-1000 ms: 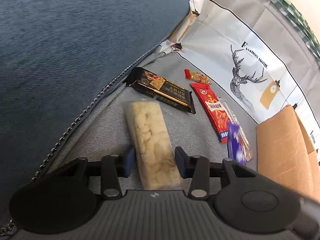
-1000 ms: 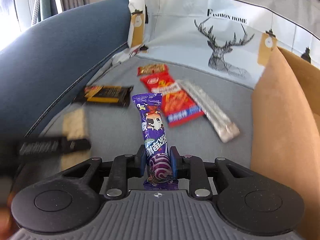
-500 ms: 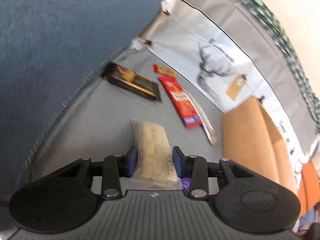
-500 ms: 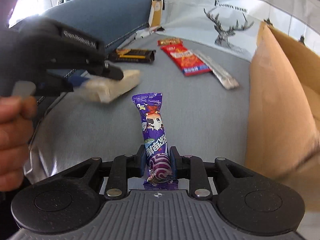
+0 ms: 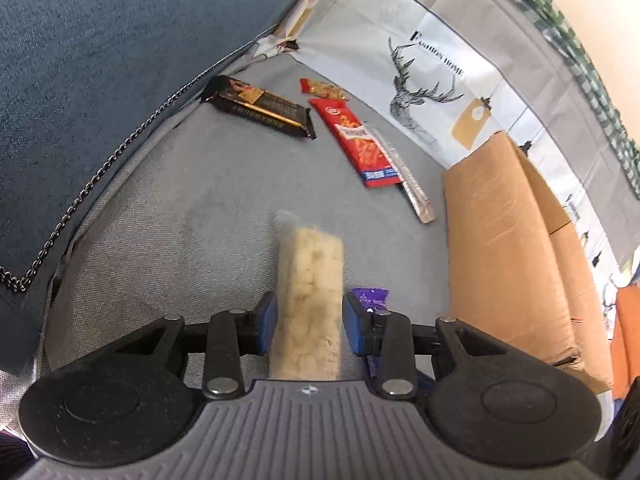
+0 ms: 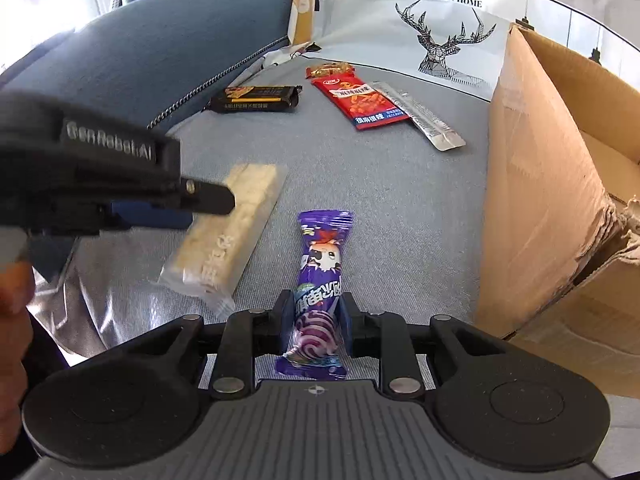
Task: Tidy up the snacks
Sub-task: 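Grasp the purple bar with the right tool while the left tool approaches the puffed-rice bar, then grasp the pale puffed-rice bar with the left tool while the right tool holds the purple bar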
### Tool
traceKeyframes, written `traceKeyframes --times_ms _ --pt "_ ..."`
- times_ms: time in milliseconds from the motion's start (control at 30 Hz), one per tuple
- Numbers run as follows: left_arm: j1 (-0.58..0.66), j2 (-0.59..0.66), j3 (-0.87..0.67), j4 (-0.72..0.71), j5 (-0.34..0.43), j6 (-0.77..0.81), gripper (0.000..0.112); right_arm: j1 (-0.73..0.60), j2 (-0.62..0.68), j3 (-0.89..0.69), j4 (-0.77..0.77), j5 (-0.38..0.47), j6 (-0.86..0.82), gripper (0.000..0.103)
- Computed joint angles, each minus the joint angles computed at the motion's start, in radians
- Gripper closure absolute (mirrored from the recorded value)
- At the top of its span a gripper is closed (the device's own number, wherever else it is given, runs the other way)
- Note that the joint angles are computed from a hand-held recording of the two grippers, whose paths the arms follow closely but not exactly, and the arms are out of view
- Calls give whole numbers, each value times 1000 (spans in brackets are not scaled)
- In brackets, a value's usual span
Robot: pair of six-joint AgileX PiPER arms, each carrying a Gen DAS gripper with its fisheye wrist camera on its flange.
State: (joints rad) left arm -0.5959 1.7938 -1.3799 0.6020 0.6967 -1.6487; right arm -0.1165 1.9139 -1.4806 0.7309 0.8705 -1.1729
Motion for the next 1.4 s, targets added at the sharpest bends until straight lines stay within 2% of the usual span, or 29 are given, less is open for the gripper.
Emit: traceKeyframes --times_ms 167,400,500,533,567,667,1200,1400 --pt "-4 -2 18 59 -17 -67 67 10 22 -19 -9 -3 18 74" --pt "-16 50 -54 20 22 52 56 20 49 -44 -17 -8 48 73" --pt "-19 61 -66 18 27 64 56 21 44 -30 -7 -21 22 73" --pt "-19 62 -68 16 27 68 56 21 40 -21 -3 -31 11 75" --pt "-19 64 -70 14 27 70 56 22 36 -15 0 -40 3 82" --pt "-21 70 -79 7 32 84 56 19 27 -3 12 -56 -7 83" --pt "-17 93 -106 -29 38 150 53 25 32 -26 -35 -53 54 81" --pt "-17 121 -145 -64 72 214 53 27 27 -18 -31 -59 43 81"
